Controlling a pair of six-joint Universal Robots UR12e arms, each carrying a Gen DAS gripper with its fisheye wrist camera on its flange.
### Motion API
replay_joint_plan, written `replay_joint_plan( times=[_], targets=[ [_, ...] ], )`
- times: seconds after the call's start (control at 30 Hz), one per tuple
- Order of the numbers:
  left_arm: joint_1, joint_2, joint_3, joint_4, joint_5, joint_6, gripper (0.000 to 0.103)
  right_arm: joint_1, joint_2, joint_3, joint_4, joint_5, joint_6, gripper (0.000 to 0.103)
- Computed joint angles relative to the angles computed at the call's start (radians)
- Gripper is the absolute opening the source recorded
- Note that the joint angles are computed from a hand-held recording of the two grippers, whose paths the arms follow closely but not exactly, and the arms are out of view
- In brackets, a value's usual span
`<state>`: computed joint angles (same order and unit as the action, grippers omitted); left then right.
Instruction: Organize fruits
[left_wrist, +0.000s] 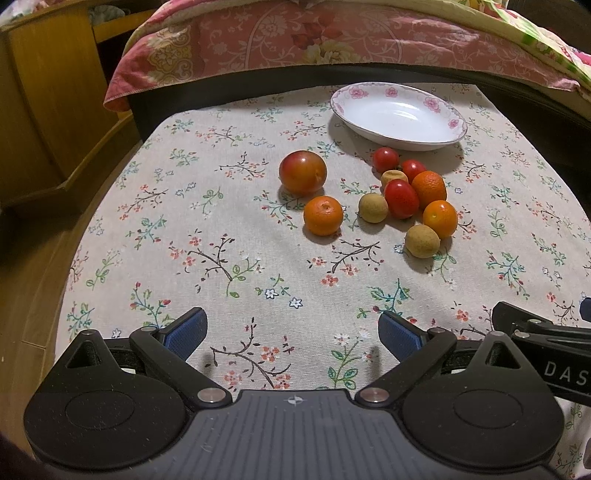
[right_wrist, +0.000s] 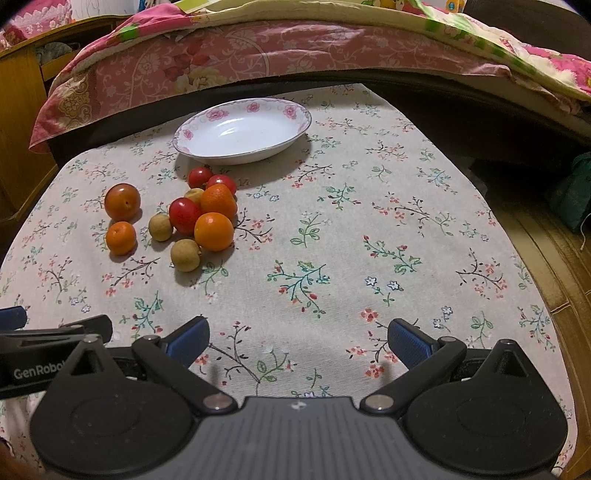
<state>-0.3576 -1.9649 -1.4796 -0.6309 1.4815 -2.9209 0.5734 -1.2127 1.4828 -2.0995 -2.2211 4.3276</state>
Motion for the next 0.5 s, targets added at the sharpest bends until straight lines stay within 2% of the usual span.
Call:
replay_joint_plan(
  times=[0.5],
  targets=[
    [0.003, -0.004, -0.002, 0.014, 0.003, 0.01, 0.099, -0.008, 0.004, -0.001, -0.032, 0.03, -0.034, 0.094]
  ],
)
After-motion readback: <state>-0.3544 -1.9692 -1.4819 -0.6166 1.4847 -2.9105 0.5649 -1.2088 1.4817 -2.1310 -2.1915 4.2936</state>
